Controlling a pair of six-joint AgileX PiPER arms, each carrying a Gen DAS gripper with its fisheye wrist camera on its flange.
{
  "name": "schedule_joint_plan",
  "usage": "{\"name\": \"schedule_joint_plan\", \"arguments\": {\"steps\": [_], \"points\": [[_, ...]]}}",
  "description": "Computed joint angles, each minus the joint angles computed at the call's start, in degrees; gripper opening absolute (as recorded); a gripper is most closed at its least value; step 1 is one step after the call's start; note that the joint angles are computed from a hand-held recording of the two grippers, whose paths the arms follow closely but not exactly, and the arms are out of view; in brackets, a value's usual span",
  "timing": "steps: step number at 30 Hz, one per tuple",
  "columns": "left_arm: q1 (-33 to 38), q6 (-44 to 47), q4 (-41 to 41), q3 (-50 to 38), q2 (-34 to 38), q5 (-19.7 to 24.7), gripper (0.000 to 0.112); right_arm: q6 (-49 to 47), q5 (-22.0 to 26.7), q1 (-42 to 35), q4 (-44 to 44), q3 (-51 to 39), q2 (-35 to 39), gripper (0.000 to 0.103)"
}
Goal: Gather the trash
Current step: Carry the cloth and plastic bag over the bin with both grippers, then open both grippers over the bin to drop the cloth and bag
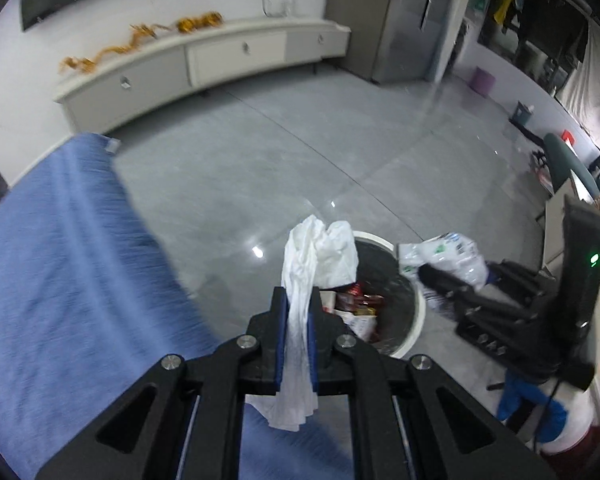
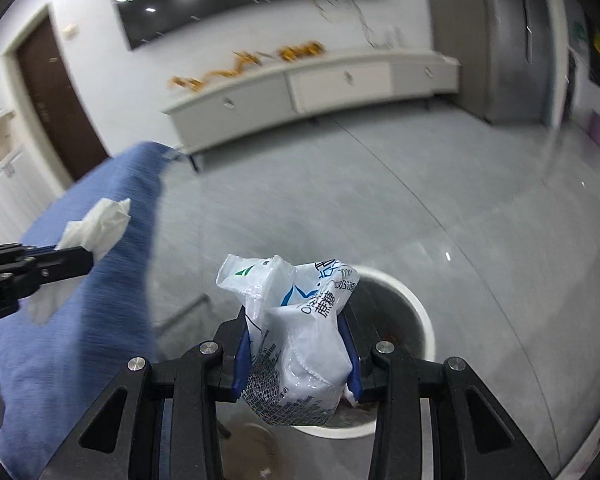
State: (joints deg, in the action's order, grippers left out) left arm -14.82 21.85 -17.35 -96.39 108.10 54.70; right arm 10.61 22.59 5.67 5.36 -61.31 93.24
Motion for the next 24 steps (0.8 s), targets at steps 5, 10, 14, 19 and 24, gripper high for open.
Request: {"name": "schedule_joint_plan", "arguments": {"steps": [5, 10, 14, 19, 24], "points": [[-4.5, -6.18, 1.59, -11.18, 10.18, 4.08, 0.01, -6.5, 0.3, -4.74, 6.23, -1.61, 6.31, 0.038], [-6.24, -8.53, 0.18, -18.51, 17.06, 7.48, 0.012, -6.51, 1.17, -6.31, 6.39, -4.43, 11.59, 0.046], [-7.13, -10.5, -0.9, -21.67, 20.45, 7.24, 0.056, -0.6, 1.52, -5.62, 1.3, -4.83, 12.72, 0.056], [-7.67, -11.09, -1.75, -22.42, 22.11, 7.06, 0.057, 1.82, -0.32, -6.1, -0.26, -1.55, 10.83, 0.058], [-7.15, -11.5, -2.86, -23.55, 23.22, 7.31, 0.057, 7.07, 1.02, -5.45, -5.26, -1.89, 9.42, 0.06]]}}
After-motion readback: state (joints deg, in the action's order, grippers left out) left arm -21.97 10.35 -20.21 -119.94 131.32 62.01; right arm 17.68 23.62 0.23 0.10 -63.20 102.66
